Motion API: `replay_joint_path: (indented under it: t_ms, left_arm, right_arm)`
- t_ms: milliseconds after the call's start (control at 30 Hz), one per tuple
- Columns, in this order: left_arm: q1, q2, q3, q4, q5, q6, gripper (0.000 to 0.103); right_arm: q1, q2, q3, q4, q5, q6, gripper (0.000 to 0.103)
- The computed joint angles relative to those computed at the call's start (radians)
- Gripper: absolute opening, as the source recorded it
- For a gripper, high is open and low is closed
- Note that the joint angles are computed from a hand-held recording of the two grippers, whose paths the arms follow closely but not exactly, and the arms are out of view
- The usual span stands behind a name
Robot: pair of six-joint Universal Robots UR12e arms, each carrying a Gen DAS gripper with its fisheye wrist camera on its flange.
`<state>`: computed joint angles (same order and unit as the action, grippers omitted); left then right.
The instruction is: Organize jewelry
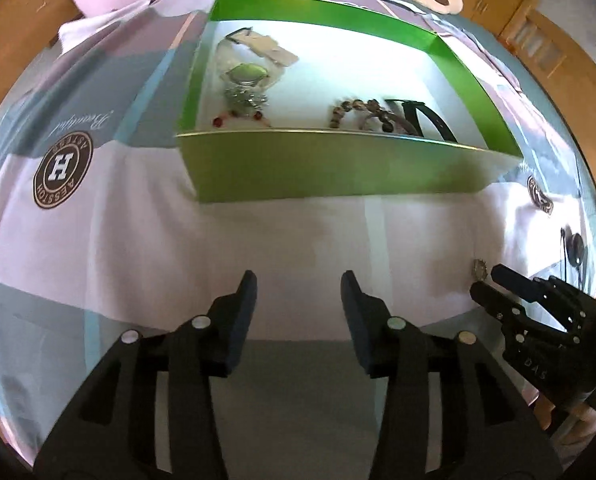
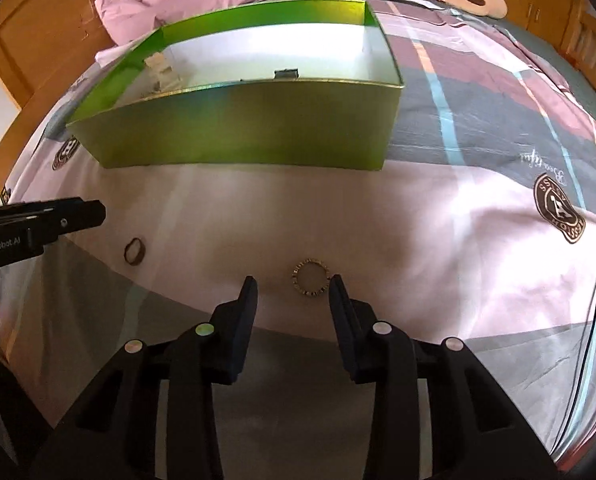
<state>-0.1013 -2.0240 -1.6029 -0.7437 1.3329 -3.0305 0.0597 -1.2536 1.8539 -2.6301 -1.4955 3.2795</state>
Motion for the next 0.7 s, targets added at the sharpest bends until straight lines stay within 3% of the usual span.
replay_joint_path:
  t_ms: [233, 367, 700]
  left_arm:
    - [-0.030, 0.004, -0.017, 0.000, 0.016, 0.070, 0.044]
    - [-0.052, 0.005, -0.032, 0.021, 0.047, 0.109, 0.046]
    - [-0.068, 0.000, -0.044, 0.045, 0.095, 0.128, 0.047]
  right_arm:
    - [0.015, 0.009, -0.008, 0.029, -0.074, -0.026, 0.038]
    - [0.023, 0.018, -0.010, 0.020, -0.088, -0.002, 0.046]
    - [0.040, 0.033, -0.023, 0.007, -0.130, -0.016, 0.047]
